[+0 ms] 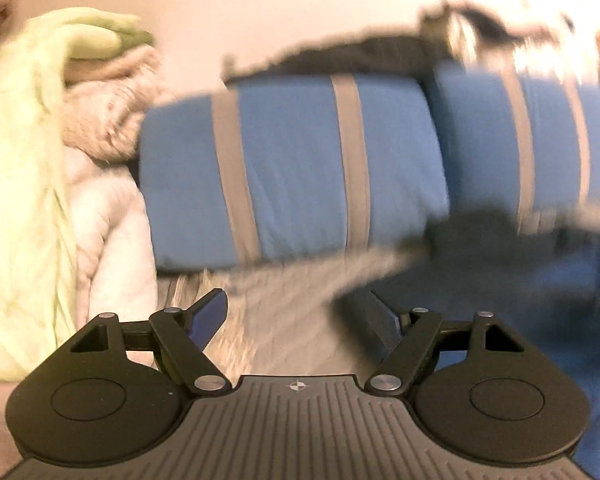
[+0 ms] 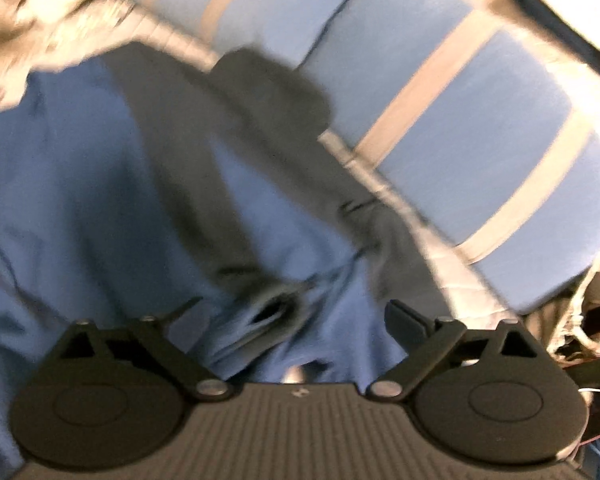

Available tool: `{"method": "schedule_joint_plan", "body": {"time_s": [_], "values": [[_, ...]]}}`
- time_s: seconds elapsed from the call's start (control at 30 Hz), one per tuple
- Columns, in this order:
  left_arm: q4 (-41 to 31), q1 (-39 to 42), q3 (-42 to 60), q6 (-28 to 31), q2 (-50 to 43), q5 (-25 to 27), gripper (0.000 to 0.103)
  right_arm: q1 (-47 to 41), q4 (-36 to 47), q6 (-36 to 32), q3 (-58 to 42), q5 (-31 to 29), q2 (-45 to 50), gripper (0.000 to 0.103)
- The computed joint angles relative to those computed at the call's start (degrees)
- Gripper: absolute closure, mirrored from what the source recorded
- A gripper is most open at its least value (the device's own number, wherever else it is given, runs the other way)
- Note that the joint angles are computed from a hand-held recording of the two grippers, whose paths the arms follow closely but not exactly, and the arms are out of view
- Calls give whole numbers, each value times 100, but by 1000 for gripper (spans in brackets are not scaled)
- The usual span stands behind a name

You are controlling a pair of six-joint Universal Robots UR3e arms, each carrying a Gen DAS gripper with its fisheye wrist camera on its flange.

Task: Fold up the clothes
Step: 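Raise both tools away from the jacket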

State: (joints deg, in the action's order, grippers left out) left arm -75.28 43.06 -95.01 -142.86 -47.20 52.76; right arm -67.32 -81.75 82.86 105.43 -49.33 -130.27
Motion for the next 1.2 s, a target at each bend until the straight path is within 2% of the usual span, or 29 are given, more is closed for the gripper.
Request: {"method": "schedule_joint_plan", "body": {"time_s": [0.07, 0.13, 0.2, 0.27, 0.37, 0.43, 0.5, 0.63, 0.7, 0.77, 0.9, 1.03, 1.1, 1.2], "values": [[-568, 446, 815, -168, -216, -668, 26, -376, 493, -31, -659, 426, 295, 2], [-604, 519, 1444, -555, -505, -969, 26, -744, 1021, 15, -1448, 890, 678, 1], [-93, 144, 1957, -1211, -942, -839, 26, -1109, 1582, 43, -2268, 1372, 1093, 0], [560, -477, 2401, -1894, -1422, -392, 25, -1428, 2139, 59, -3084, 1793, 1546, 0], [758, -1476, 3349, -2644, -2166, 393, 21, -1740, 2654, 532, -4339, 2226, 2342, 0], [639, -1827, 3918, -2906, -2504, 423, 21, -1946, 3080, 904, -5344, 2353, 2954, 0], [776, -2120, 4066, -3133, -2629, 390, 21, -2307, 3500, 1172, -6183, 2579, 3415, 0], [1051, -3122, 4199, -3533, -2978, 657, 17, -3086, 4672, 1218, -7834, 3016, 4294, 0], [1379, -3672, 3800, -3645, -2991, 780, 17, -3382, 5123, 1152, -8420, 3035, 4642, 0], [1729, -4075, 3145, -3625, -2842, 815, 17, -3678, 5074, 1013, -8192, 3027, 4643, 0], [2979, -5176, 1667, -3594, -2770, 1355, 17, -4419, 4882, 227, -6673, 2905, 4060, 0], [3410, -5912, 1039, -3491, -3162, 1549, 17, -5327, 5768, -1222, -5785, 2520, 3994, 0], [3447, -6206, 994, -3519, -3431, 1668, 17, -5667, 5473, -1494, -5077, 2269, 3849, 1], [3592, -6622, 1078, -3648, -3855, 1903, 17, -5985, 3804, -1241, -3504, 1992, 3448, 5]]}}
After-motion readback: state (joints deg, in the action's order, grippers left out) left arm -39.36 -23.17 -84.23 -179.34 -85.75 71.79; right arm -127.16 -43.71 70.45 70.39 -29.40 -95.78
